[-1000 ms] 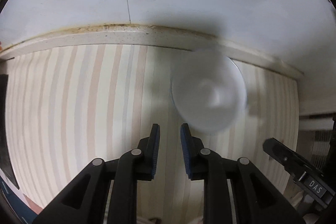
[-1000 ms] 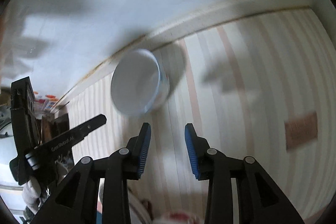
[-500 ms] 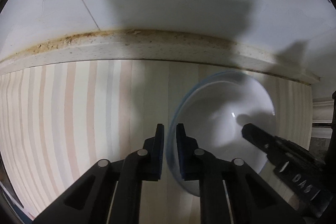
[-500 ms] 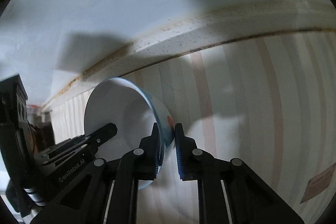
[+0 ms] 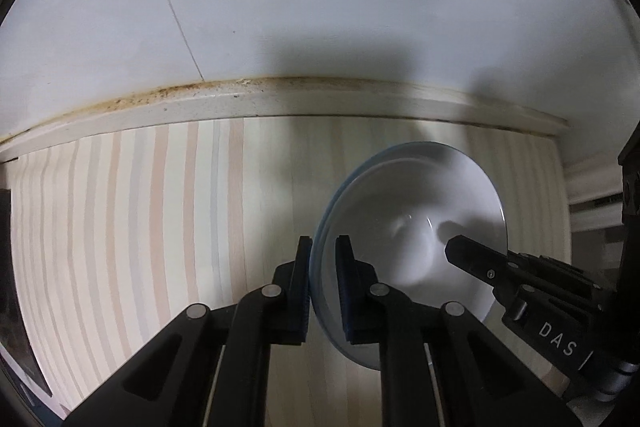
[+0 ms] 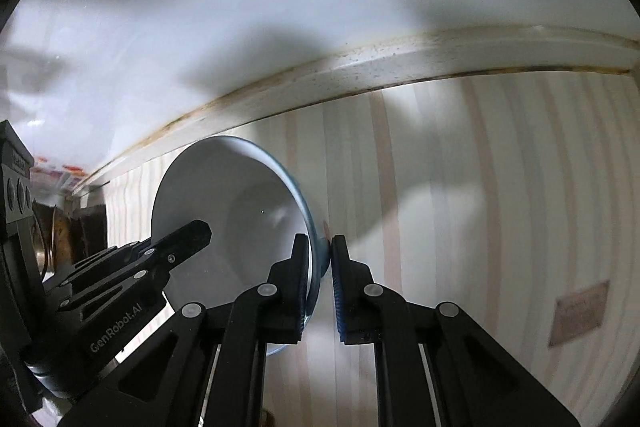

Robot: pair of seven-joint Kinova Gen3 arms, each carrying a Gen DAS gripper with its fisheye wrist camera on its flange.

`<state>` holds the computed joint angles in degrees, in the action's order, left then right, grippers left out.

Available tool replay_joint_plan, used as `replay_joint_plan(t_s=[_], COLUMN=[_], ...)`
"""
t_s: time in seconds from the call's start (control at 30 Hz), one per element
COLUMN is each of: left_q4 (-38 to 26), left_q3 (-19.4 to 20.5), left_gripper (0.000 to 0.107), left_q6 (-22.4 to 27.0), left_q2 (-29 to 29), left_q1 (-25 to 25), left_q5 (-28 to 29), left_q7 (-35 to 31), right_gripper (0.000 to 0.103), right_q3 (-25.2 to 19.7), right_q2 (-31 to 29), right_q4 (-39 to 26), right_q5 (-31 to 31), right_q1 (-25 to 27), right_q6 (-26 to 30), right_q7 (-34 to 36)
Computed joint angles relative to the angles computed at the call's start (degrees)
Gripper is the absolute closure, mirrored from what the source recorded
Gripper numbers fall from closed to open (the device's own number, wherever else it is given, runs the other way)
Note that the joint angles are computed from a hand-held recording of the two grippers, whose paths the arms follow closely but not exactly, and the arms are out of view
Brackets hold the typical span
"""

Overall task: Organize plates and bowls
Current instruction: 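Carry the blue-dotted bowl and nest it onto the bowl stack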

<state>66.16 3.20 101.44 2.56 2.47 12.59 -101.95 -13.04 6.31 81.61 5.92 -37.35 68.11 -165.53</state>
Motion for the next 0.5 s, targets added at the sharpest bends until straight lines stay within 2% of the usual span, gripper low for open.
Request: replay_joint_plan(t_s=[0.2,0.5], left_q4=[-2.4,0.6], left_q3=[-1.9,-4.3], left_gripper=[0.098,0.098], left_q6=[5.9,10.6], left_q2=[-4.4,-13.0], left_q1=[-2.0,-2.1], left_q5=[2.5,4.4], left_q7=[-3.9,-7.1], right_gripper=[0.090,0.090], right_q3=[-3.5,-9.5], right_q2=[-3.0,-3.3], right_q4=[-3.3,-10.4], right_q5=[5.3,13.0], right_q1=[-5.4,-16.1], right_q6=[7.2,18.5], right_q7=[-7.9,-21.1])
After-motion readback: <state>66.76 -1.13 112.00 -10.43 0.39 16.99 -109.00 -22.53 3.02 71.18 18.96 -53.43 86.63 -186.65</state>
